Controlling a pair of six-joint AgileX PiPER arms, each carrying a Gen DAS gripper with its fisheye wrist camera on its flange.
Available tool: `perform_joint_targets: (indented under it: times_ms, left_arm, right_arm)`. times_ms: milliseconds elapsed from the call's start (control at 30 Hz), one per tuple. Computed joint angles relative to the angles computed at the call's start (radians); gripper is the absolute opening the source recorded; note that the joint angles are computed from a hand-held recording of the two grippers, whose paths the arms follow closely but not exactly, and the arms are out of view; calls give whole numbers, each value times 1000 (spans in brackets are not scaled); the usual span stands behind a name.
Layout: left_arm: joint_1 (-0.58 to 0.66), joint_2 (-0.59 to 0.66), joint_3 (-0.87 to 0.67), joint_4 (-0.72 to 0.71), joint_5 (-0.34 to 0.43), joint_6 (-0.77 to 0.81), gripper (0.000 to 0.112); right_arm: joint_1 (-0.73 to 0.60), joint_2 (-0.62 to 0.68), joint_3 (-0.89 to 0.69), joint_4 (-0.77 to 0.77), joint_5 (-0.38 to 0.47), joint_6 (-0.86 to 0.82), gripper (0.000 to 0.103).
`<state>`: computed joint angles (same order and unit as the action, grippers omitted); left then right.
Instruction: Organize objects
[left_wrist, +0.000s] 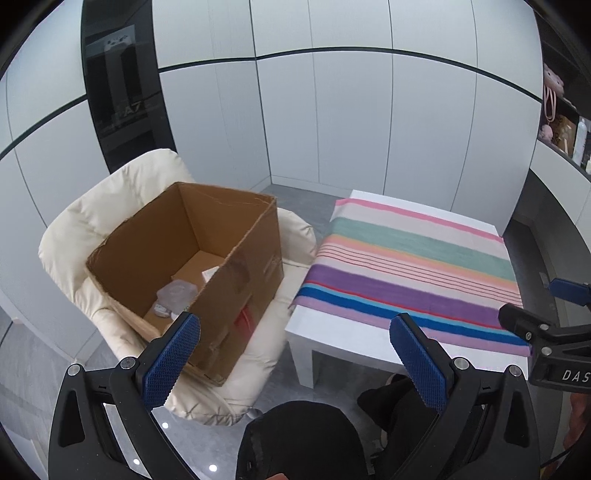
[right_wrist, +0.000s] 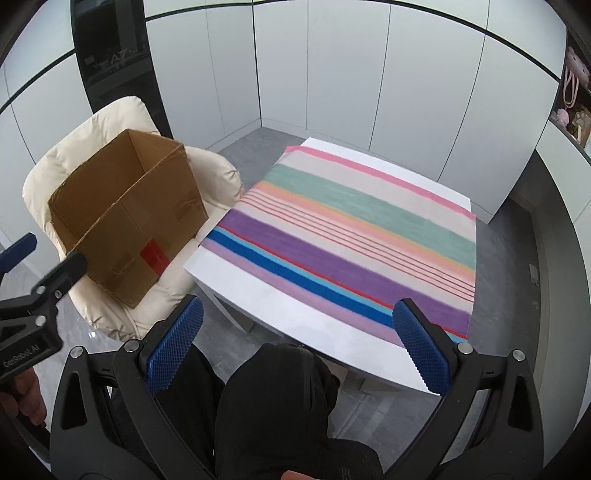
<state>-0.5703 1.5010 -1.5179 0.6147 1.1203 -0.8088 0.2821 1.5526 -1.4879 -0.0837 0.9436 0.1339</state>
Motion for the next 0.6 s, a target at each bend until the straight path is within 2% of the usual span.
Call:
perform_joint_targets:
  times_ms: [600]
  left_arm:
    - [-12, 82, -58, -4, -10, 19, 103]
  right_arm:
    - [-56, 14, 12, 36, -9, -31, 103]
